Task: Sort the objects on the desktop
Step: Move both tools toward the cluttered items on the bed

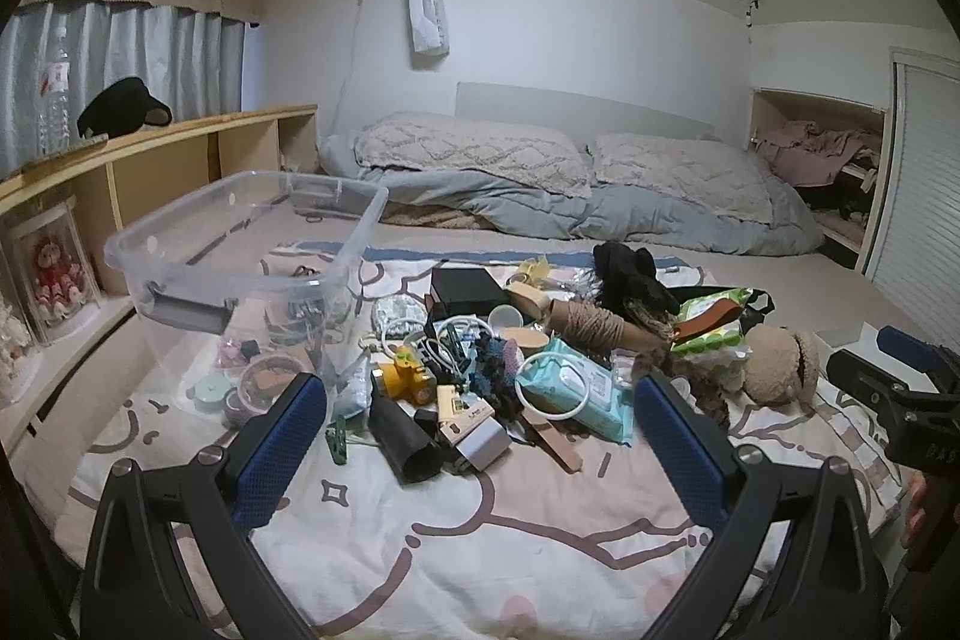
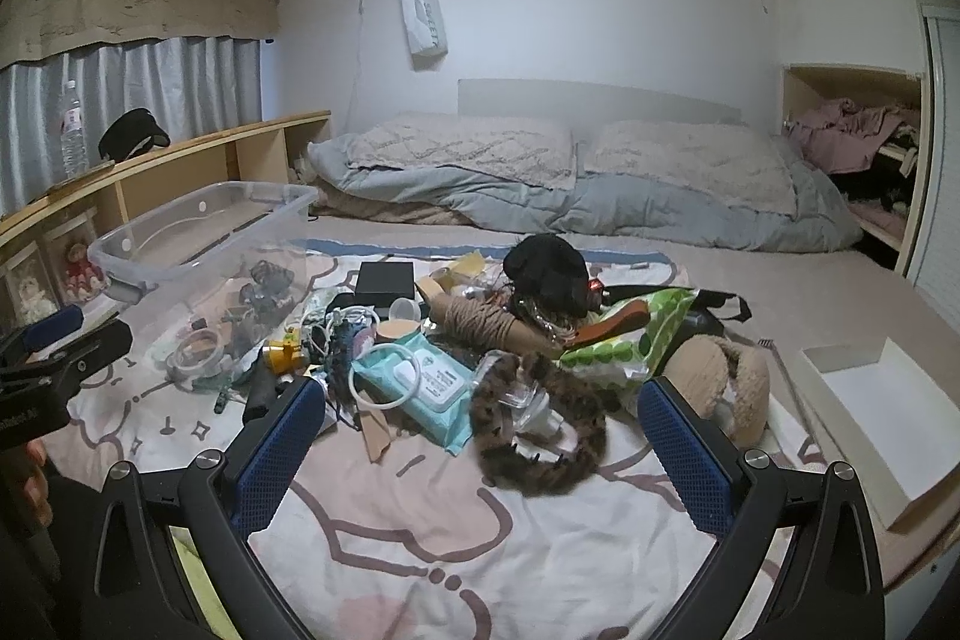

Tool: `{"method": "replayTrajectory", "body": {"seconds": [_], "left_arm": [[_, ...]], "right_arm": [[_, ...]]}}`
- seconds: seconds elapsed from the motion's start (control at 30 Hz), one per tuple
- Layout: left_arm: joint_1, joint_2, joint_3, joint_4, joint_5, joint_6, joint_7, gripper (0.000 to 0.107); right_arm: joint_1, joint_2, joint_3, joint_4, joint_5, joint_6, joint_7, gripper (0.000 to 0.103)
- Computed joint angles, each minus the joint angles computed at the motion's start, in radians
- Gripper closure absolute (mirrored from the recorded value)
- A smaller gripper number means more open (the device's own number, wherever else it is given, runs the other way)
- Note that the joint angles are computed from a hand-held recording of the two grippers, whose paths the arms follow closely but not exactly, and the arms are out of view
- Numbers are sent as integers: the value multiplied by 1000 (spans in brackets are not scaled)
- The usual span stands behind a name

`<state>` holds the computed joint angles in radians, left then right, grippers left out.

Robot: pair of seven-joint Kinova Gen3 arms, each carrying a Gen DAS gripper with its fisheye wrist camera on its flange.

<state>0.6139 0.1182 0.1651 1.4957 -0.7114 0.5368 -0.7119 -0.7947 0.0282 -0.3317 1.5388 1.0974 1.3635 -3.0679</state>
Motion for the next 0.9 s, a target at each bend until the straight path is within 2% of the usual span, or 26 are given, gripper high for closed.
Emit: {"method": "replayTrajectory", "body": {"seconds": [0.33, 0.9], "left_arm": [[-5, 45, -27, 6, 58, -33, -19, 5], [28, 131, -74, -28, 151, 5, -123, 5]], "right_arm": [[33, 23, 36, 53, -43, -88, -47, 0], [72, 69, 86, 101, -127, -227, -66, 0]]}}
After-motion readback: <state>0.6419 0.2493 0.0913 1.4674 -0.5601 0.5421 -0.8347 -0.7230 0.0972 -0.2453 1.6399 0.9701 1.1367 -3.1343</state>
